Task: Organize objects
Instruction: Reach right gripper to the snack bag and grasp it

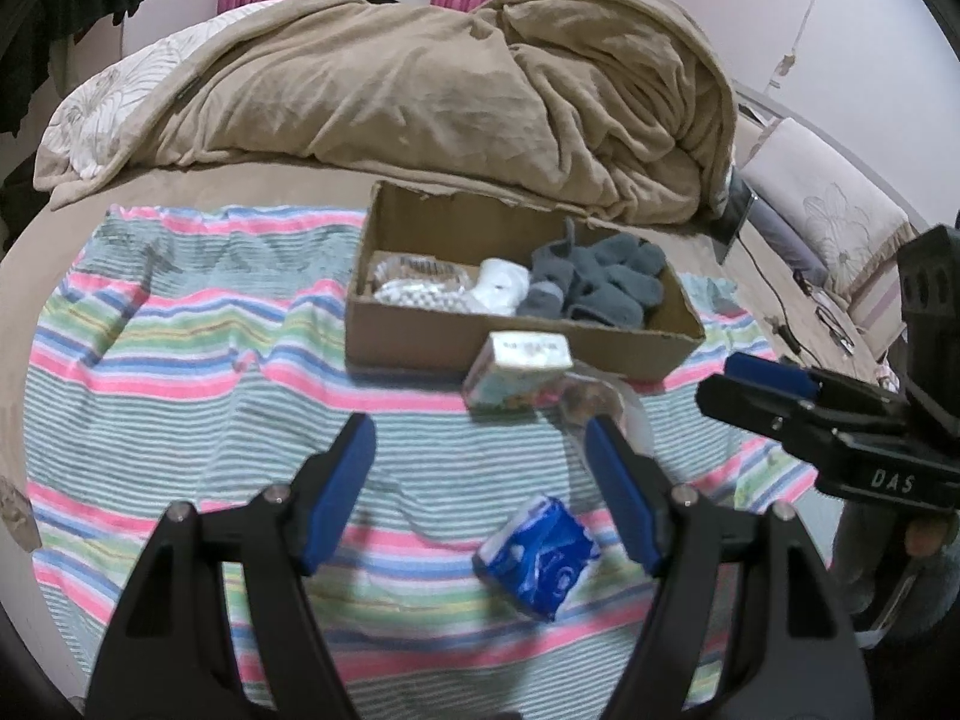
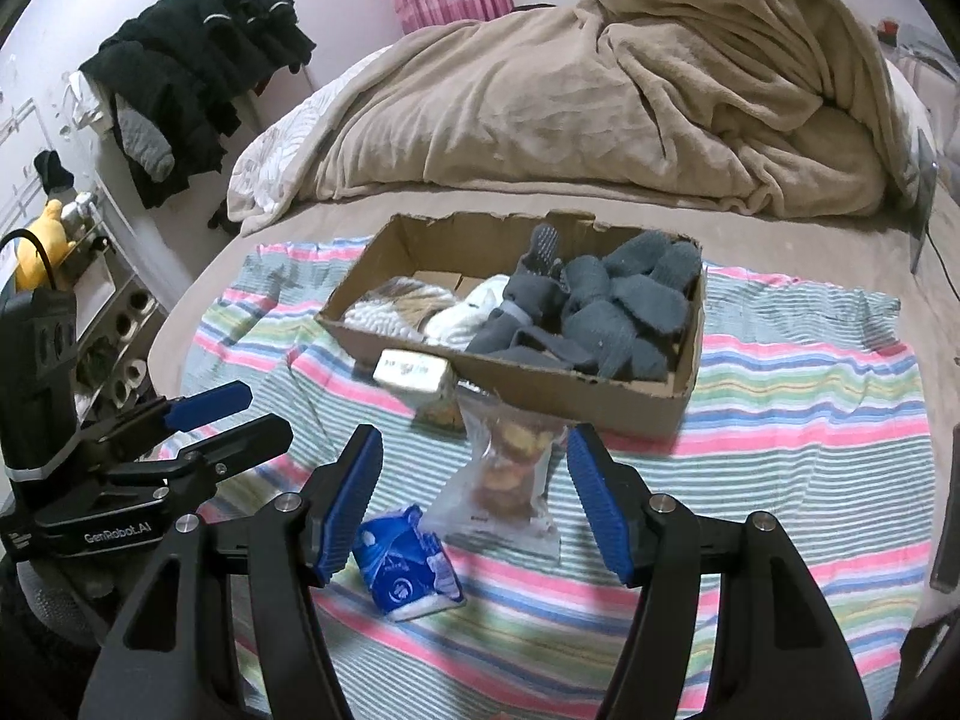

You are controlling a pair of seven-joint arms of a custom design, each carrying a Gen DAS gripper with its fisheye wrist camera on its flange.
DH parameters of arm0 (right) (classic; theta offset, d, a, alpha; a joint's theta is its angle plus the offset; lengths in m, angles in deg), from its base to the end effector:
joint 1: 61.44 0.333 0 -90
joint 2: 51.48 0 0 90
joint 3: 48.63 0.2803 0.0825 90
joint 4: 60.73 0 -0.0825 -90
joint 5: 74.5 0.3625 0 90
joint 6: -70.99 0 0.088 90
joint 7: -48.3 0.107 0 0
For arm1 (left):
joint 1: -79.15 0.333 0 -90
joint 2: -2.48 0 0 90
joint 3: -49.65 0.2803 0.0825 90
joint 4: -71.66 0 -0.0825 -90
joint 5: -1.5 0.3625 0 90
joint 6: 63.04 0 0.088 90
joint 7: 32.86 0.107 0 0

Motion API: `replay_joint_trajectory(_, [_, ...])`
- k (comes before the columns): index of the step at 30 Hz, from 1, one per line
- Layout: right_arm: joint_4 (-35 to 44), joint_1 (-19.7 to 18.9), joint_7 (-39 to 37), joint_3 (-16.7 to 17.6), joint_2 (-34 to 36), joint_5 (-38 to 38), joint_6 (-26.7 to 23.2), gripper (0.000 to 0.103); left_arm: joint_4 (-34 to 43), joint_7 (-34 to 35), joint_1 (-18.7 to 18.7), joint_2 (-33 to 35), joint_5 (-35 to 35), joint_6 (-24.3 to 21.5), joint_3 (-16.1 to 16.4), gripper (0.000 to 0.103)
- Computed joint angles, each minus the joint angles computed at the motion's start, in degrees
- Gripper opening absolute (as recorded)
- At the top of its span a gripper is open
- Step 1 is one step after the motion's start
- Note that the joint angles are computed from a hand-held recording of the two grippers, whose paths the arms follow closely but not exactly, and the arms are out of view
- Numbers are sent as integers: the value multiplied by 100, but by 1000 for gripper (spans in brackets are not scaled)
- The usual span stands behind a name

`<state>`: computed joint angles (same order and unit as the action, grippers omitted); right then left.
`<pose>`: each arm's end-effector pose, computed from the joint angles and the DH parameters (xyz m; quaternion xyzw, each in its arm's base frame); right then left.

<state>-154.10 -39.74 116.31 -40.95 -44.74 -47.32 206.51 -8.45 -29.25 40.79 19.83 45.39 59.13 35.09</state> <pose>0.5396 0.3050 0.5851 -0.8349 0.4116 -0.0334 0.3638 0.4395 -0.4901 0.5655 -0.7557 0.5338 -0.3198 0.2043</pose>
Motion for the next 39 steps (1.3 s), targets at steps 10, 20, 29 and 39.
replay_joint_trajectory(10, [74, 15, 139, -20, 194, -235, -82, 67, 243, 110, -94, 279, -12, -95, 51, 74])
replay_joint_trajectory(20, [545, 33, 230, 13, 730, -383, -357, 67, 159, 203, 3, 399, -222, 130, 135, 74])
replay_joint_trajectory(29, [1102, 72, 329, 15, 1284, -542, -699, 67, 286, 365, 85, 610, -415, 194, 202, 74])
replay_joint_trajectory(39, [1227, -103, -1, 113, 1475, -82, -866, 51, 817, 588, -3, 984, -475, 46, 350, 74])
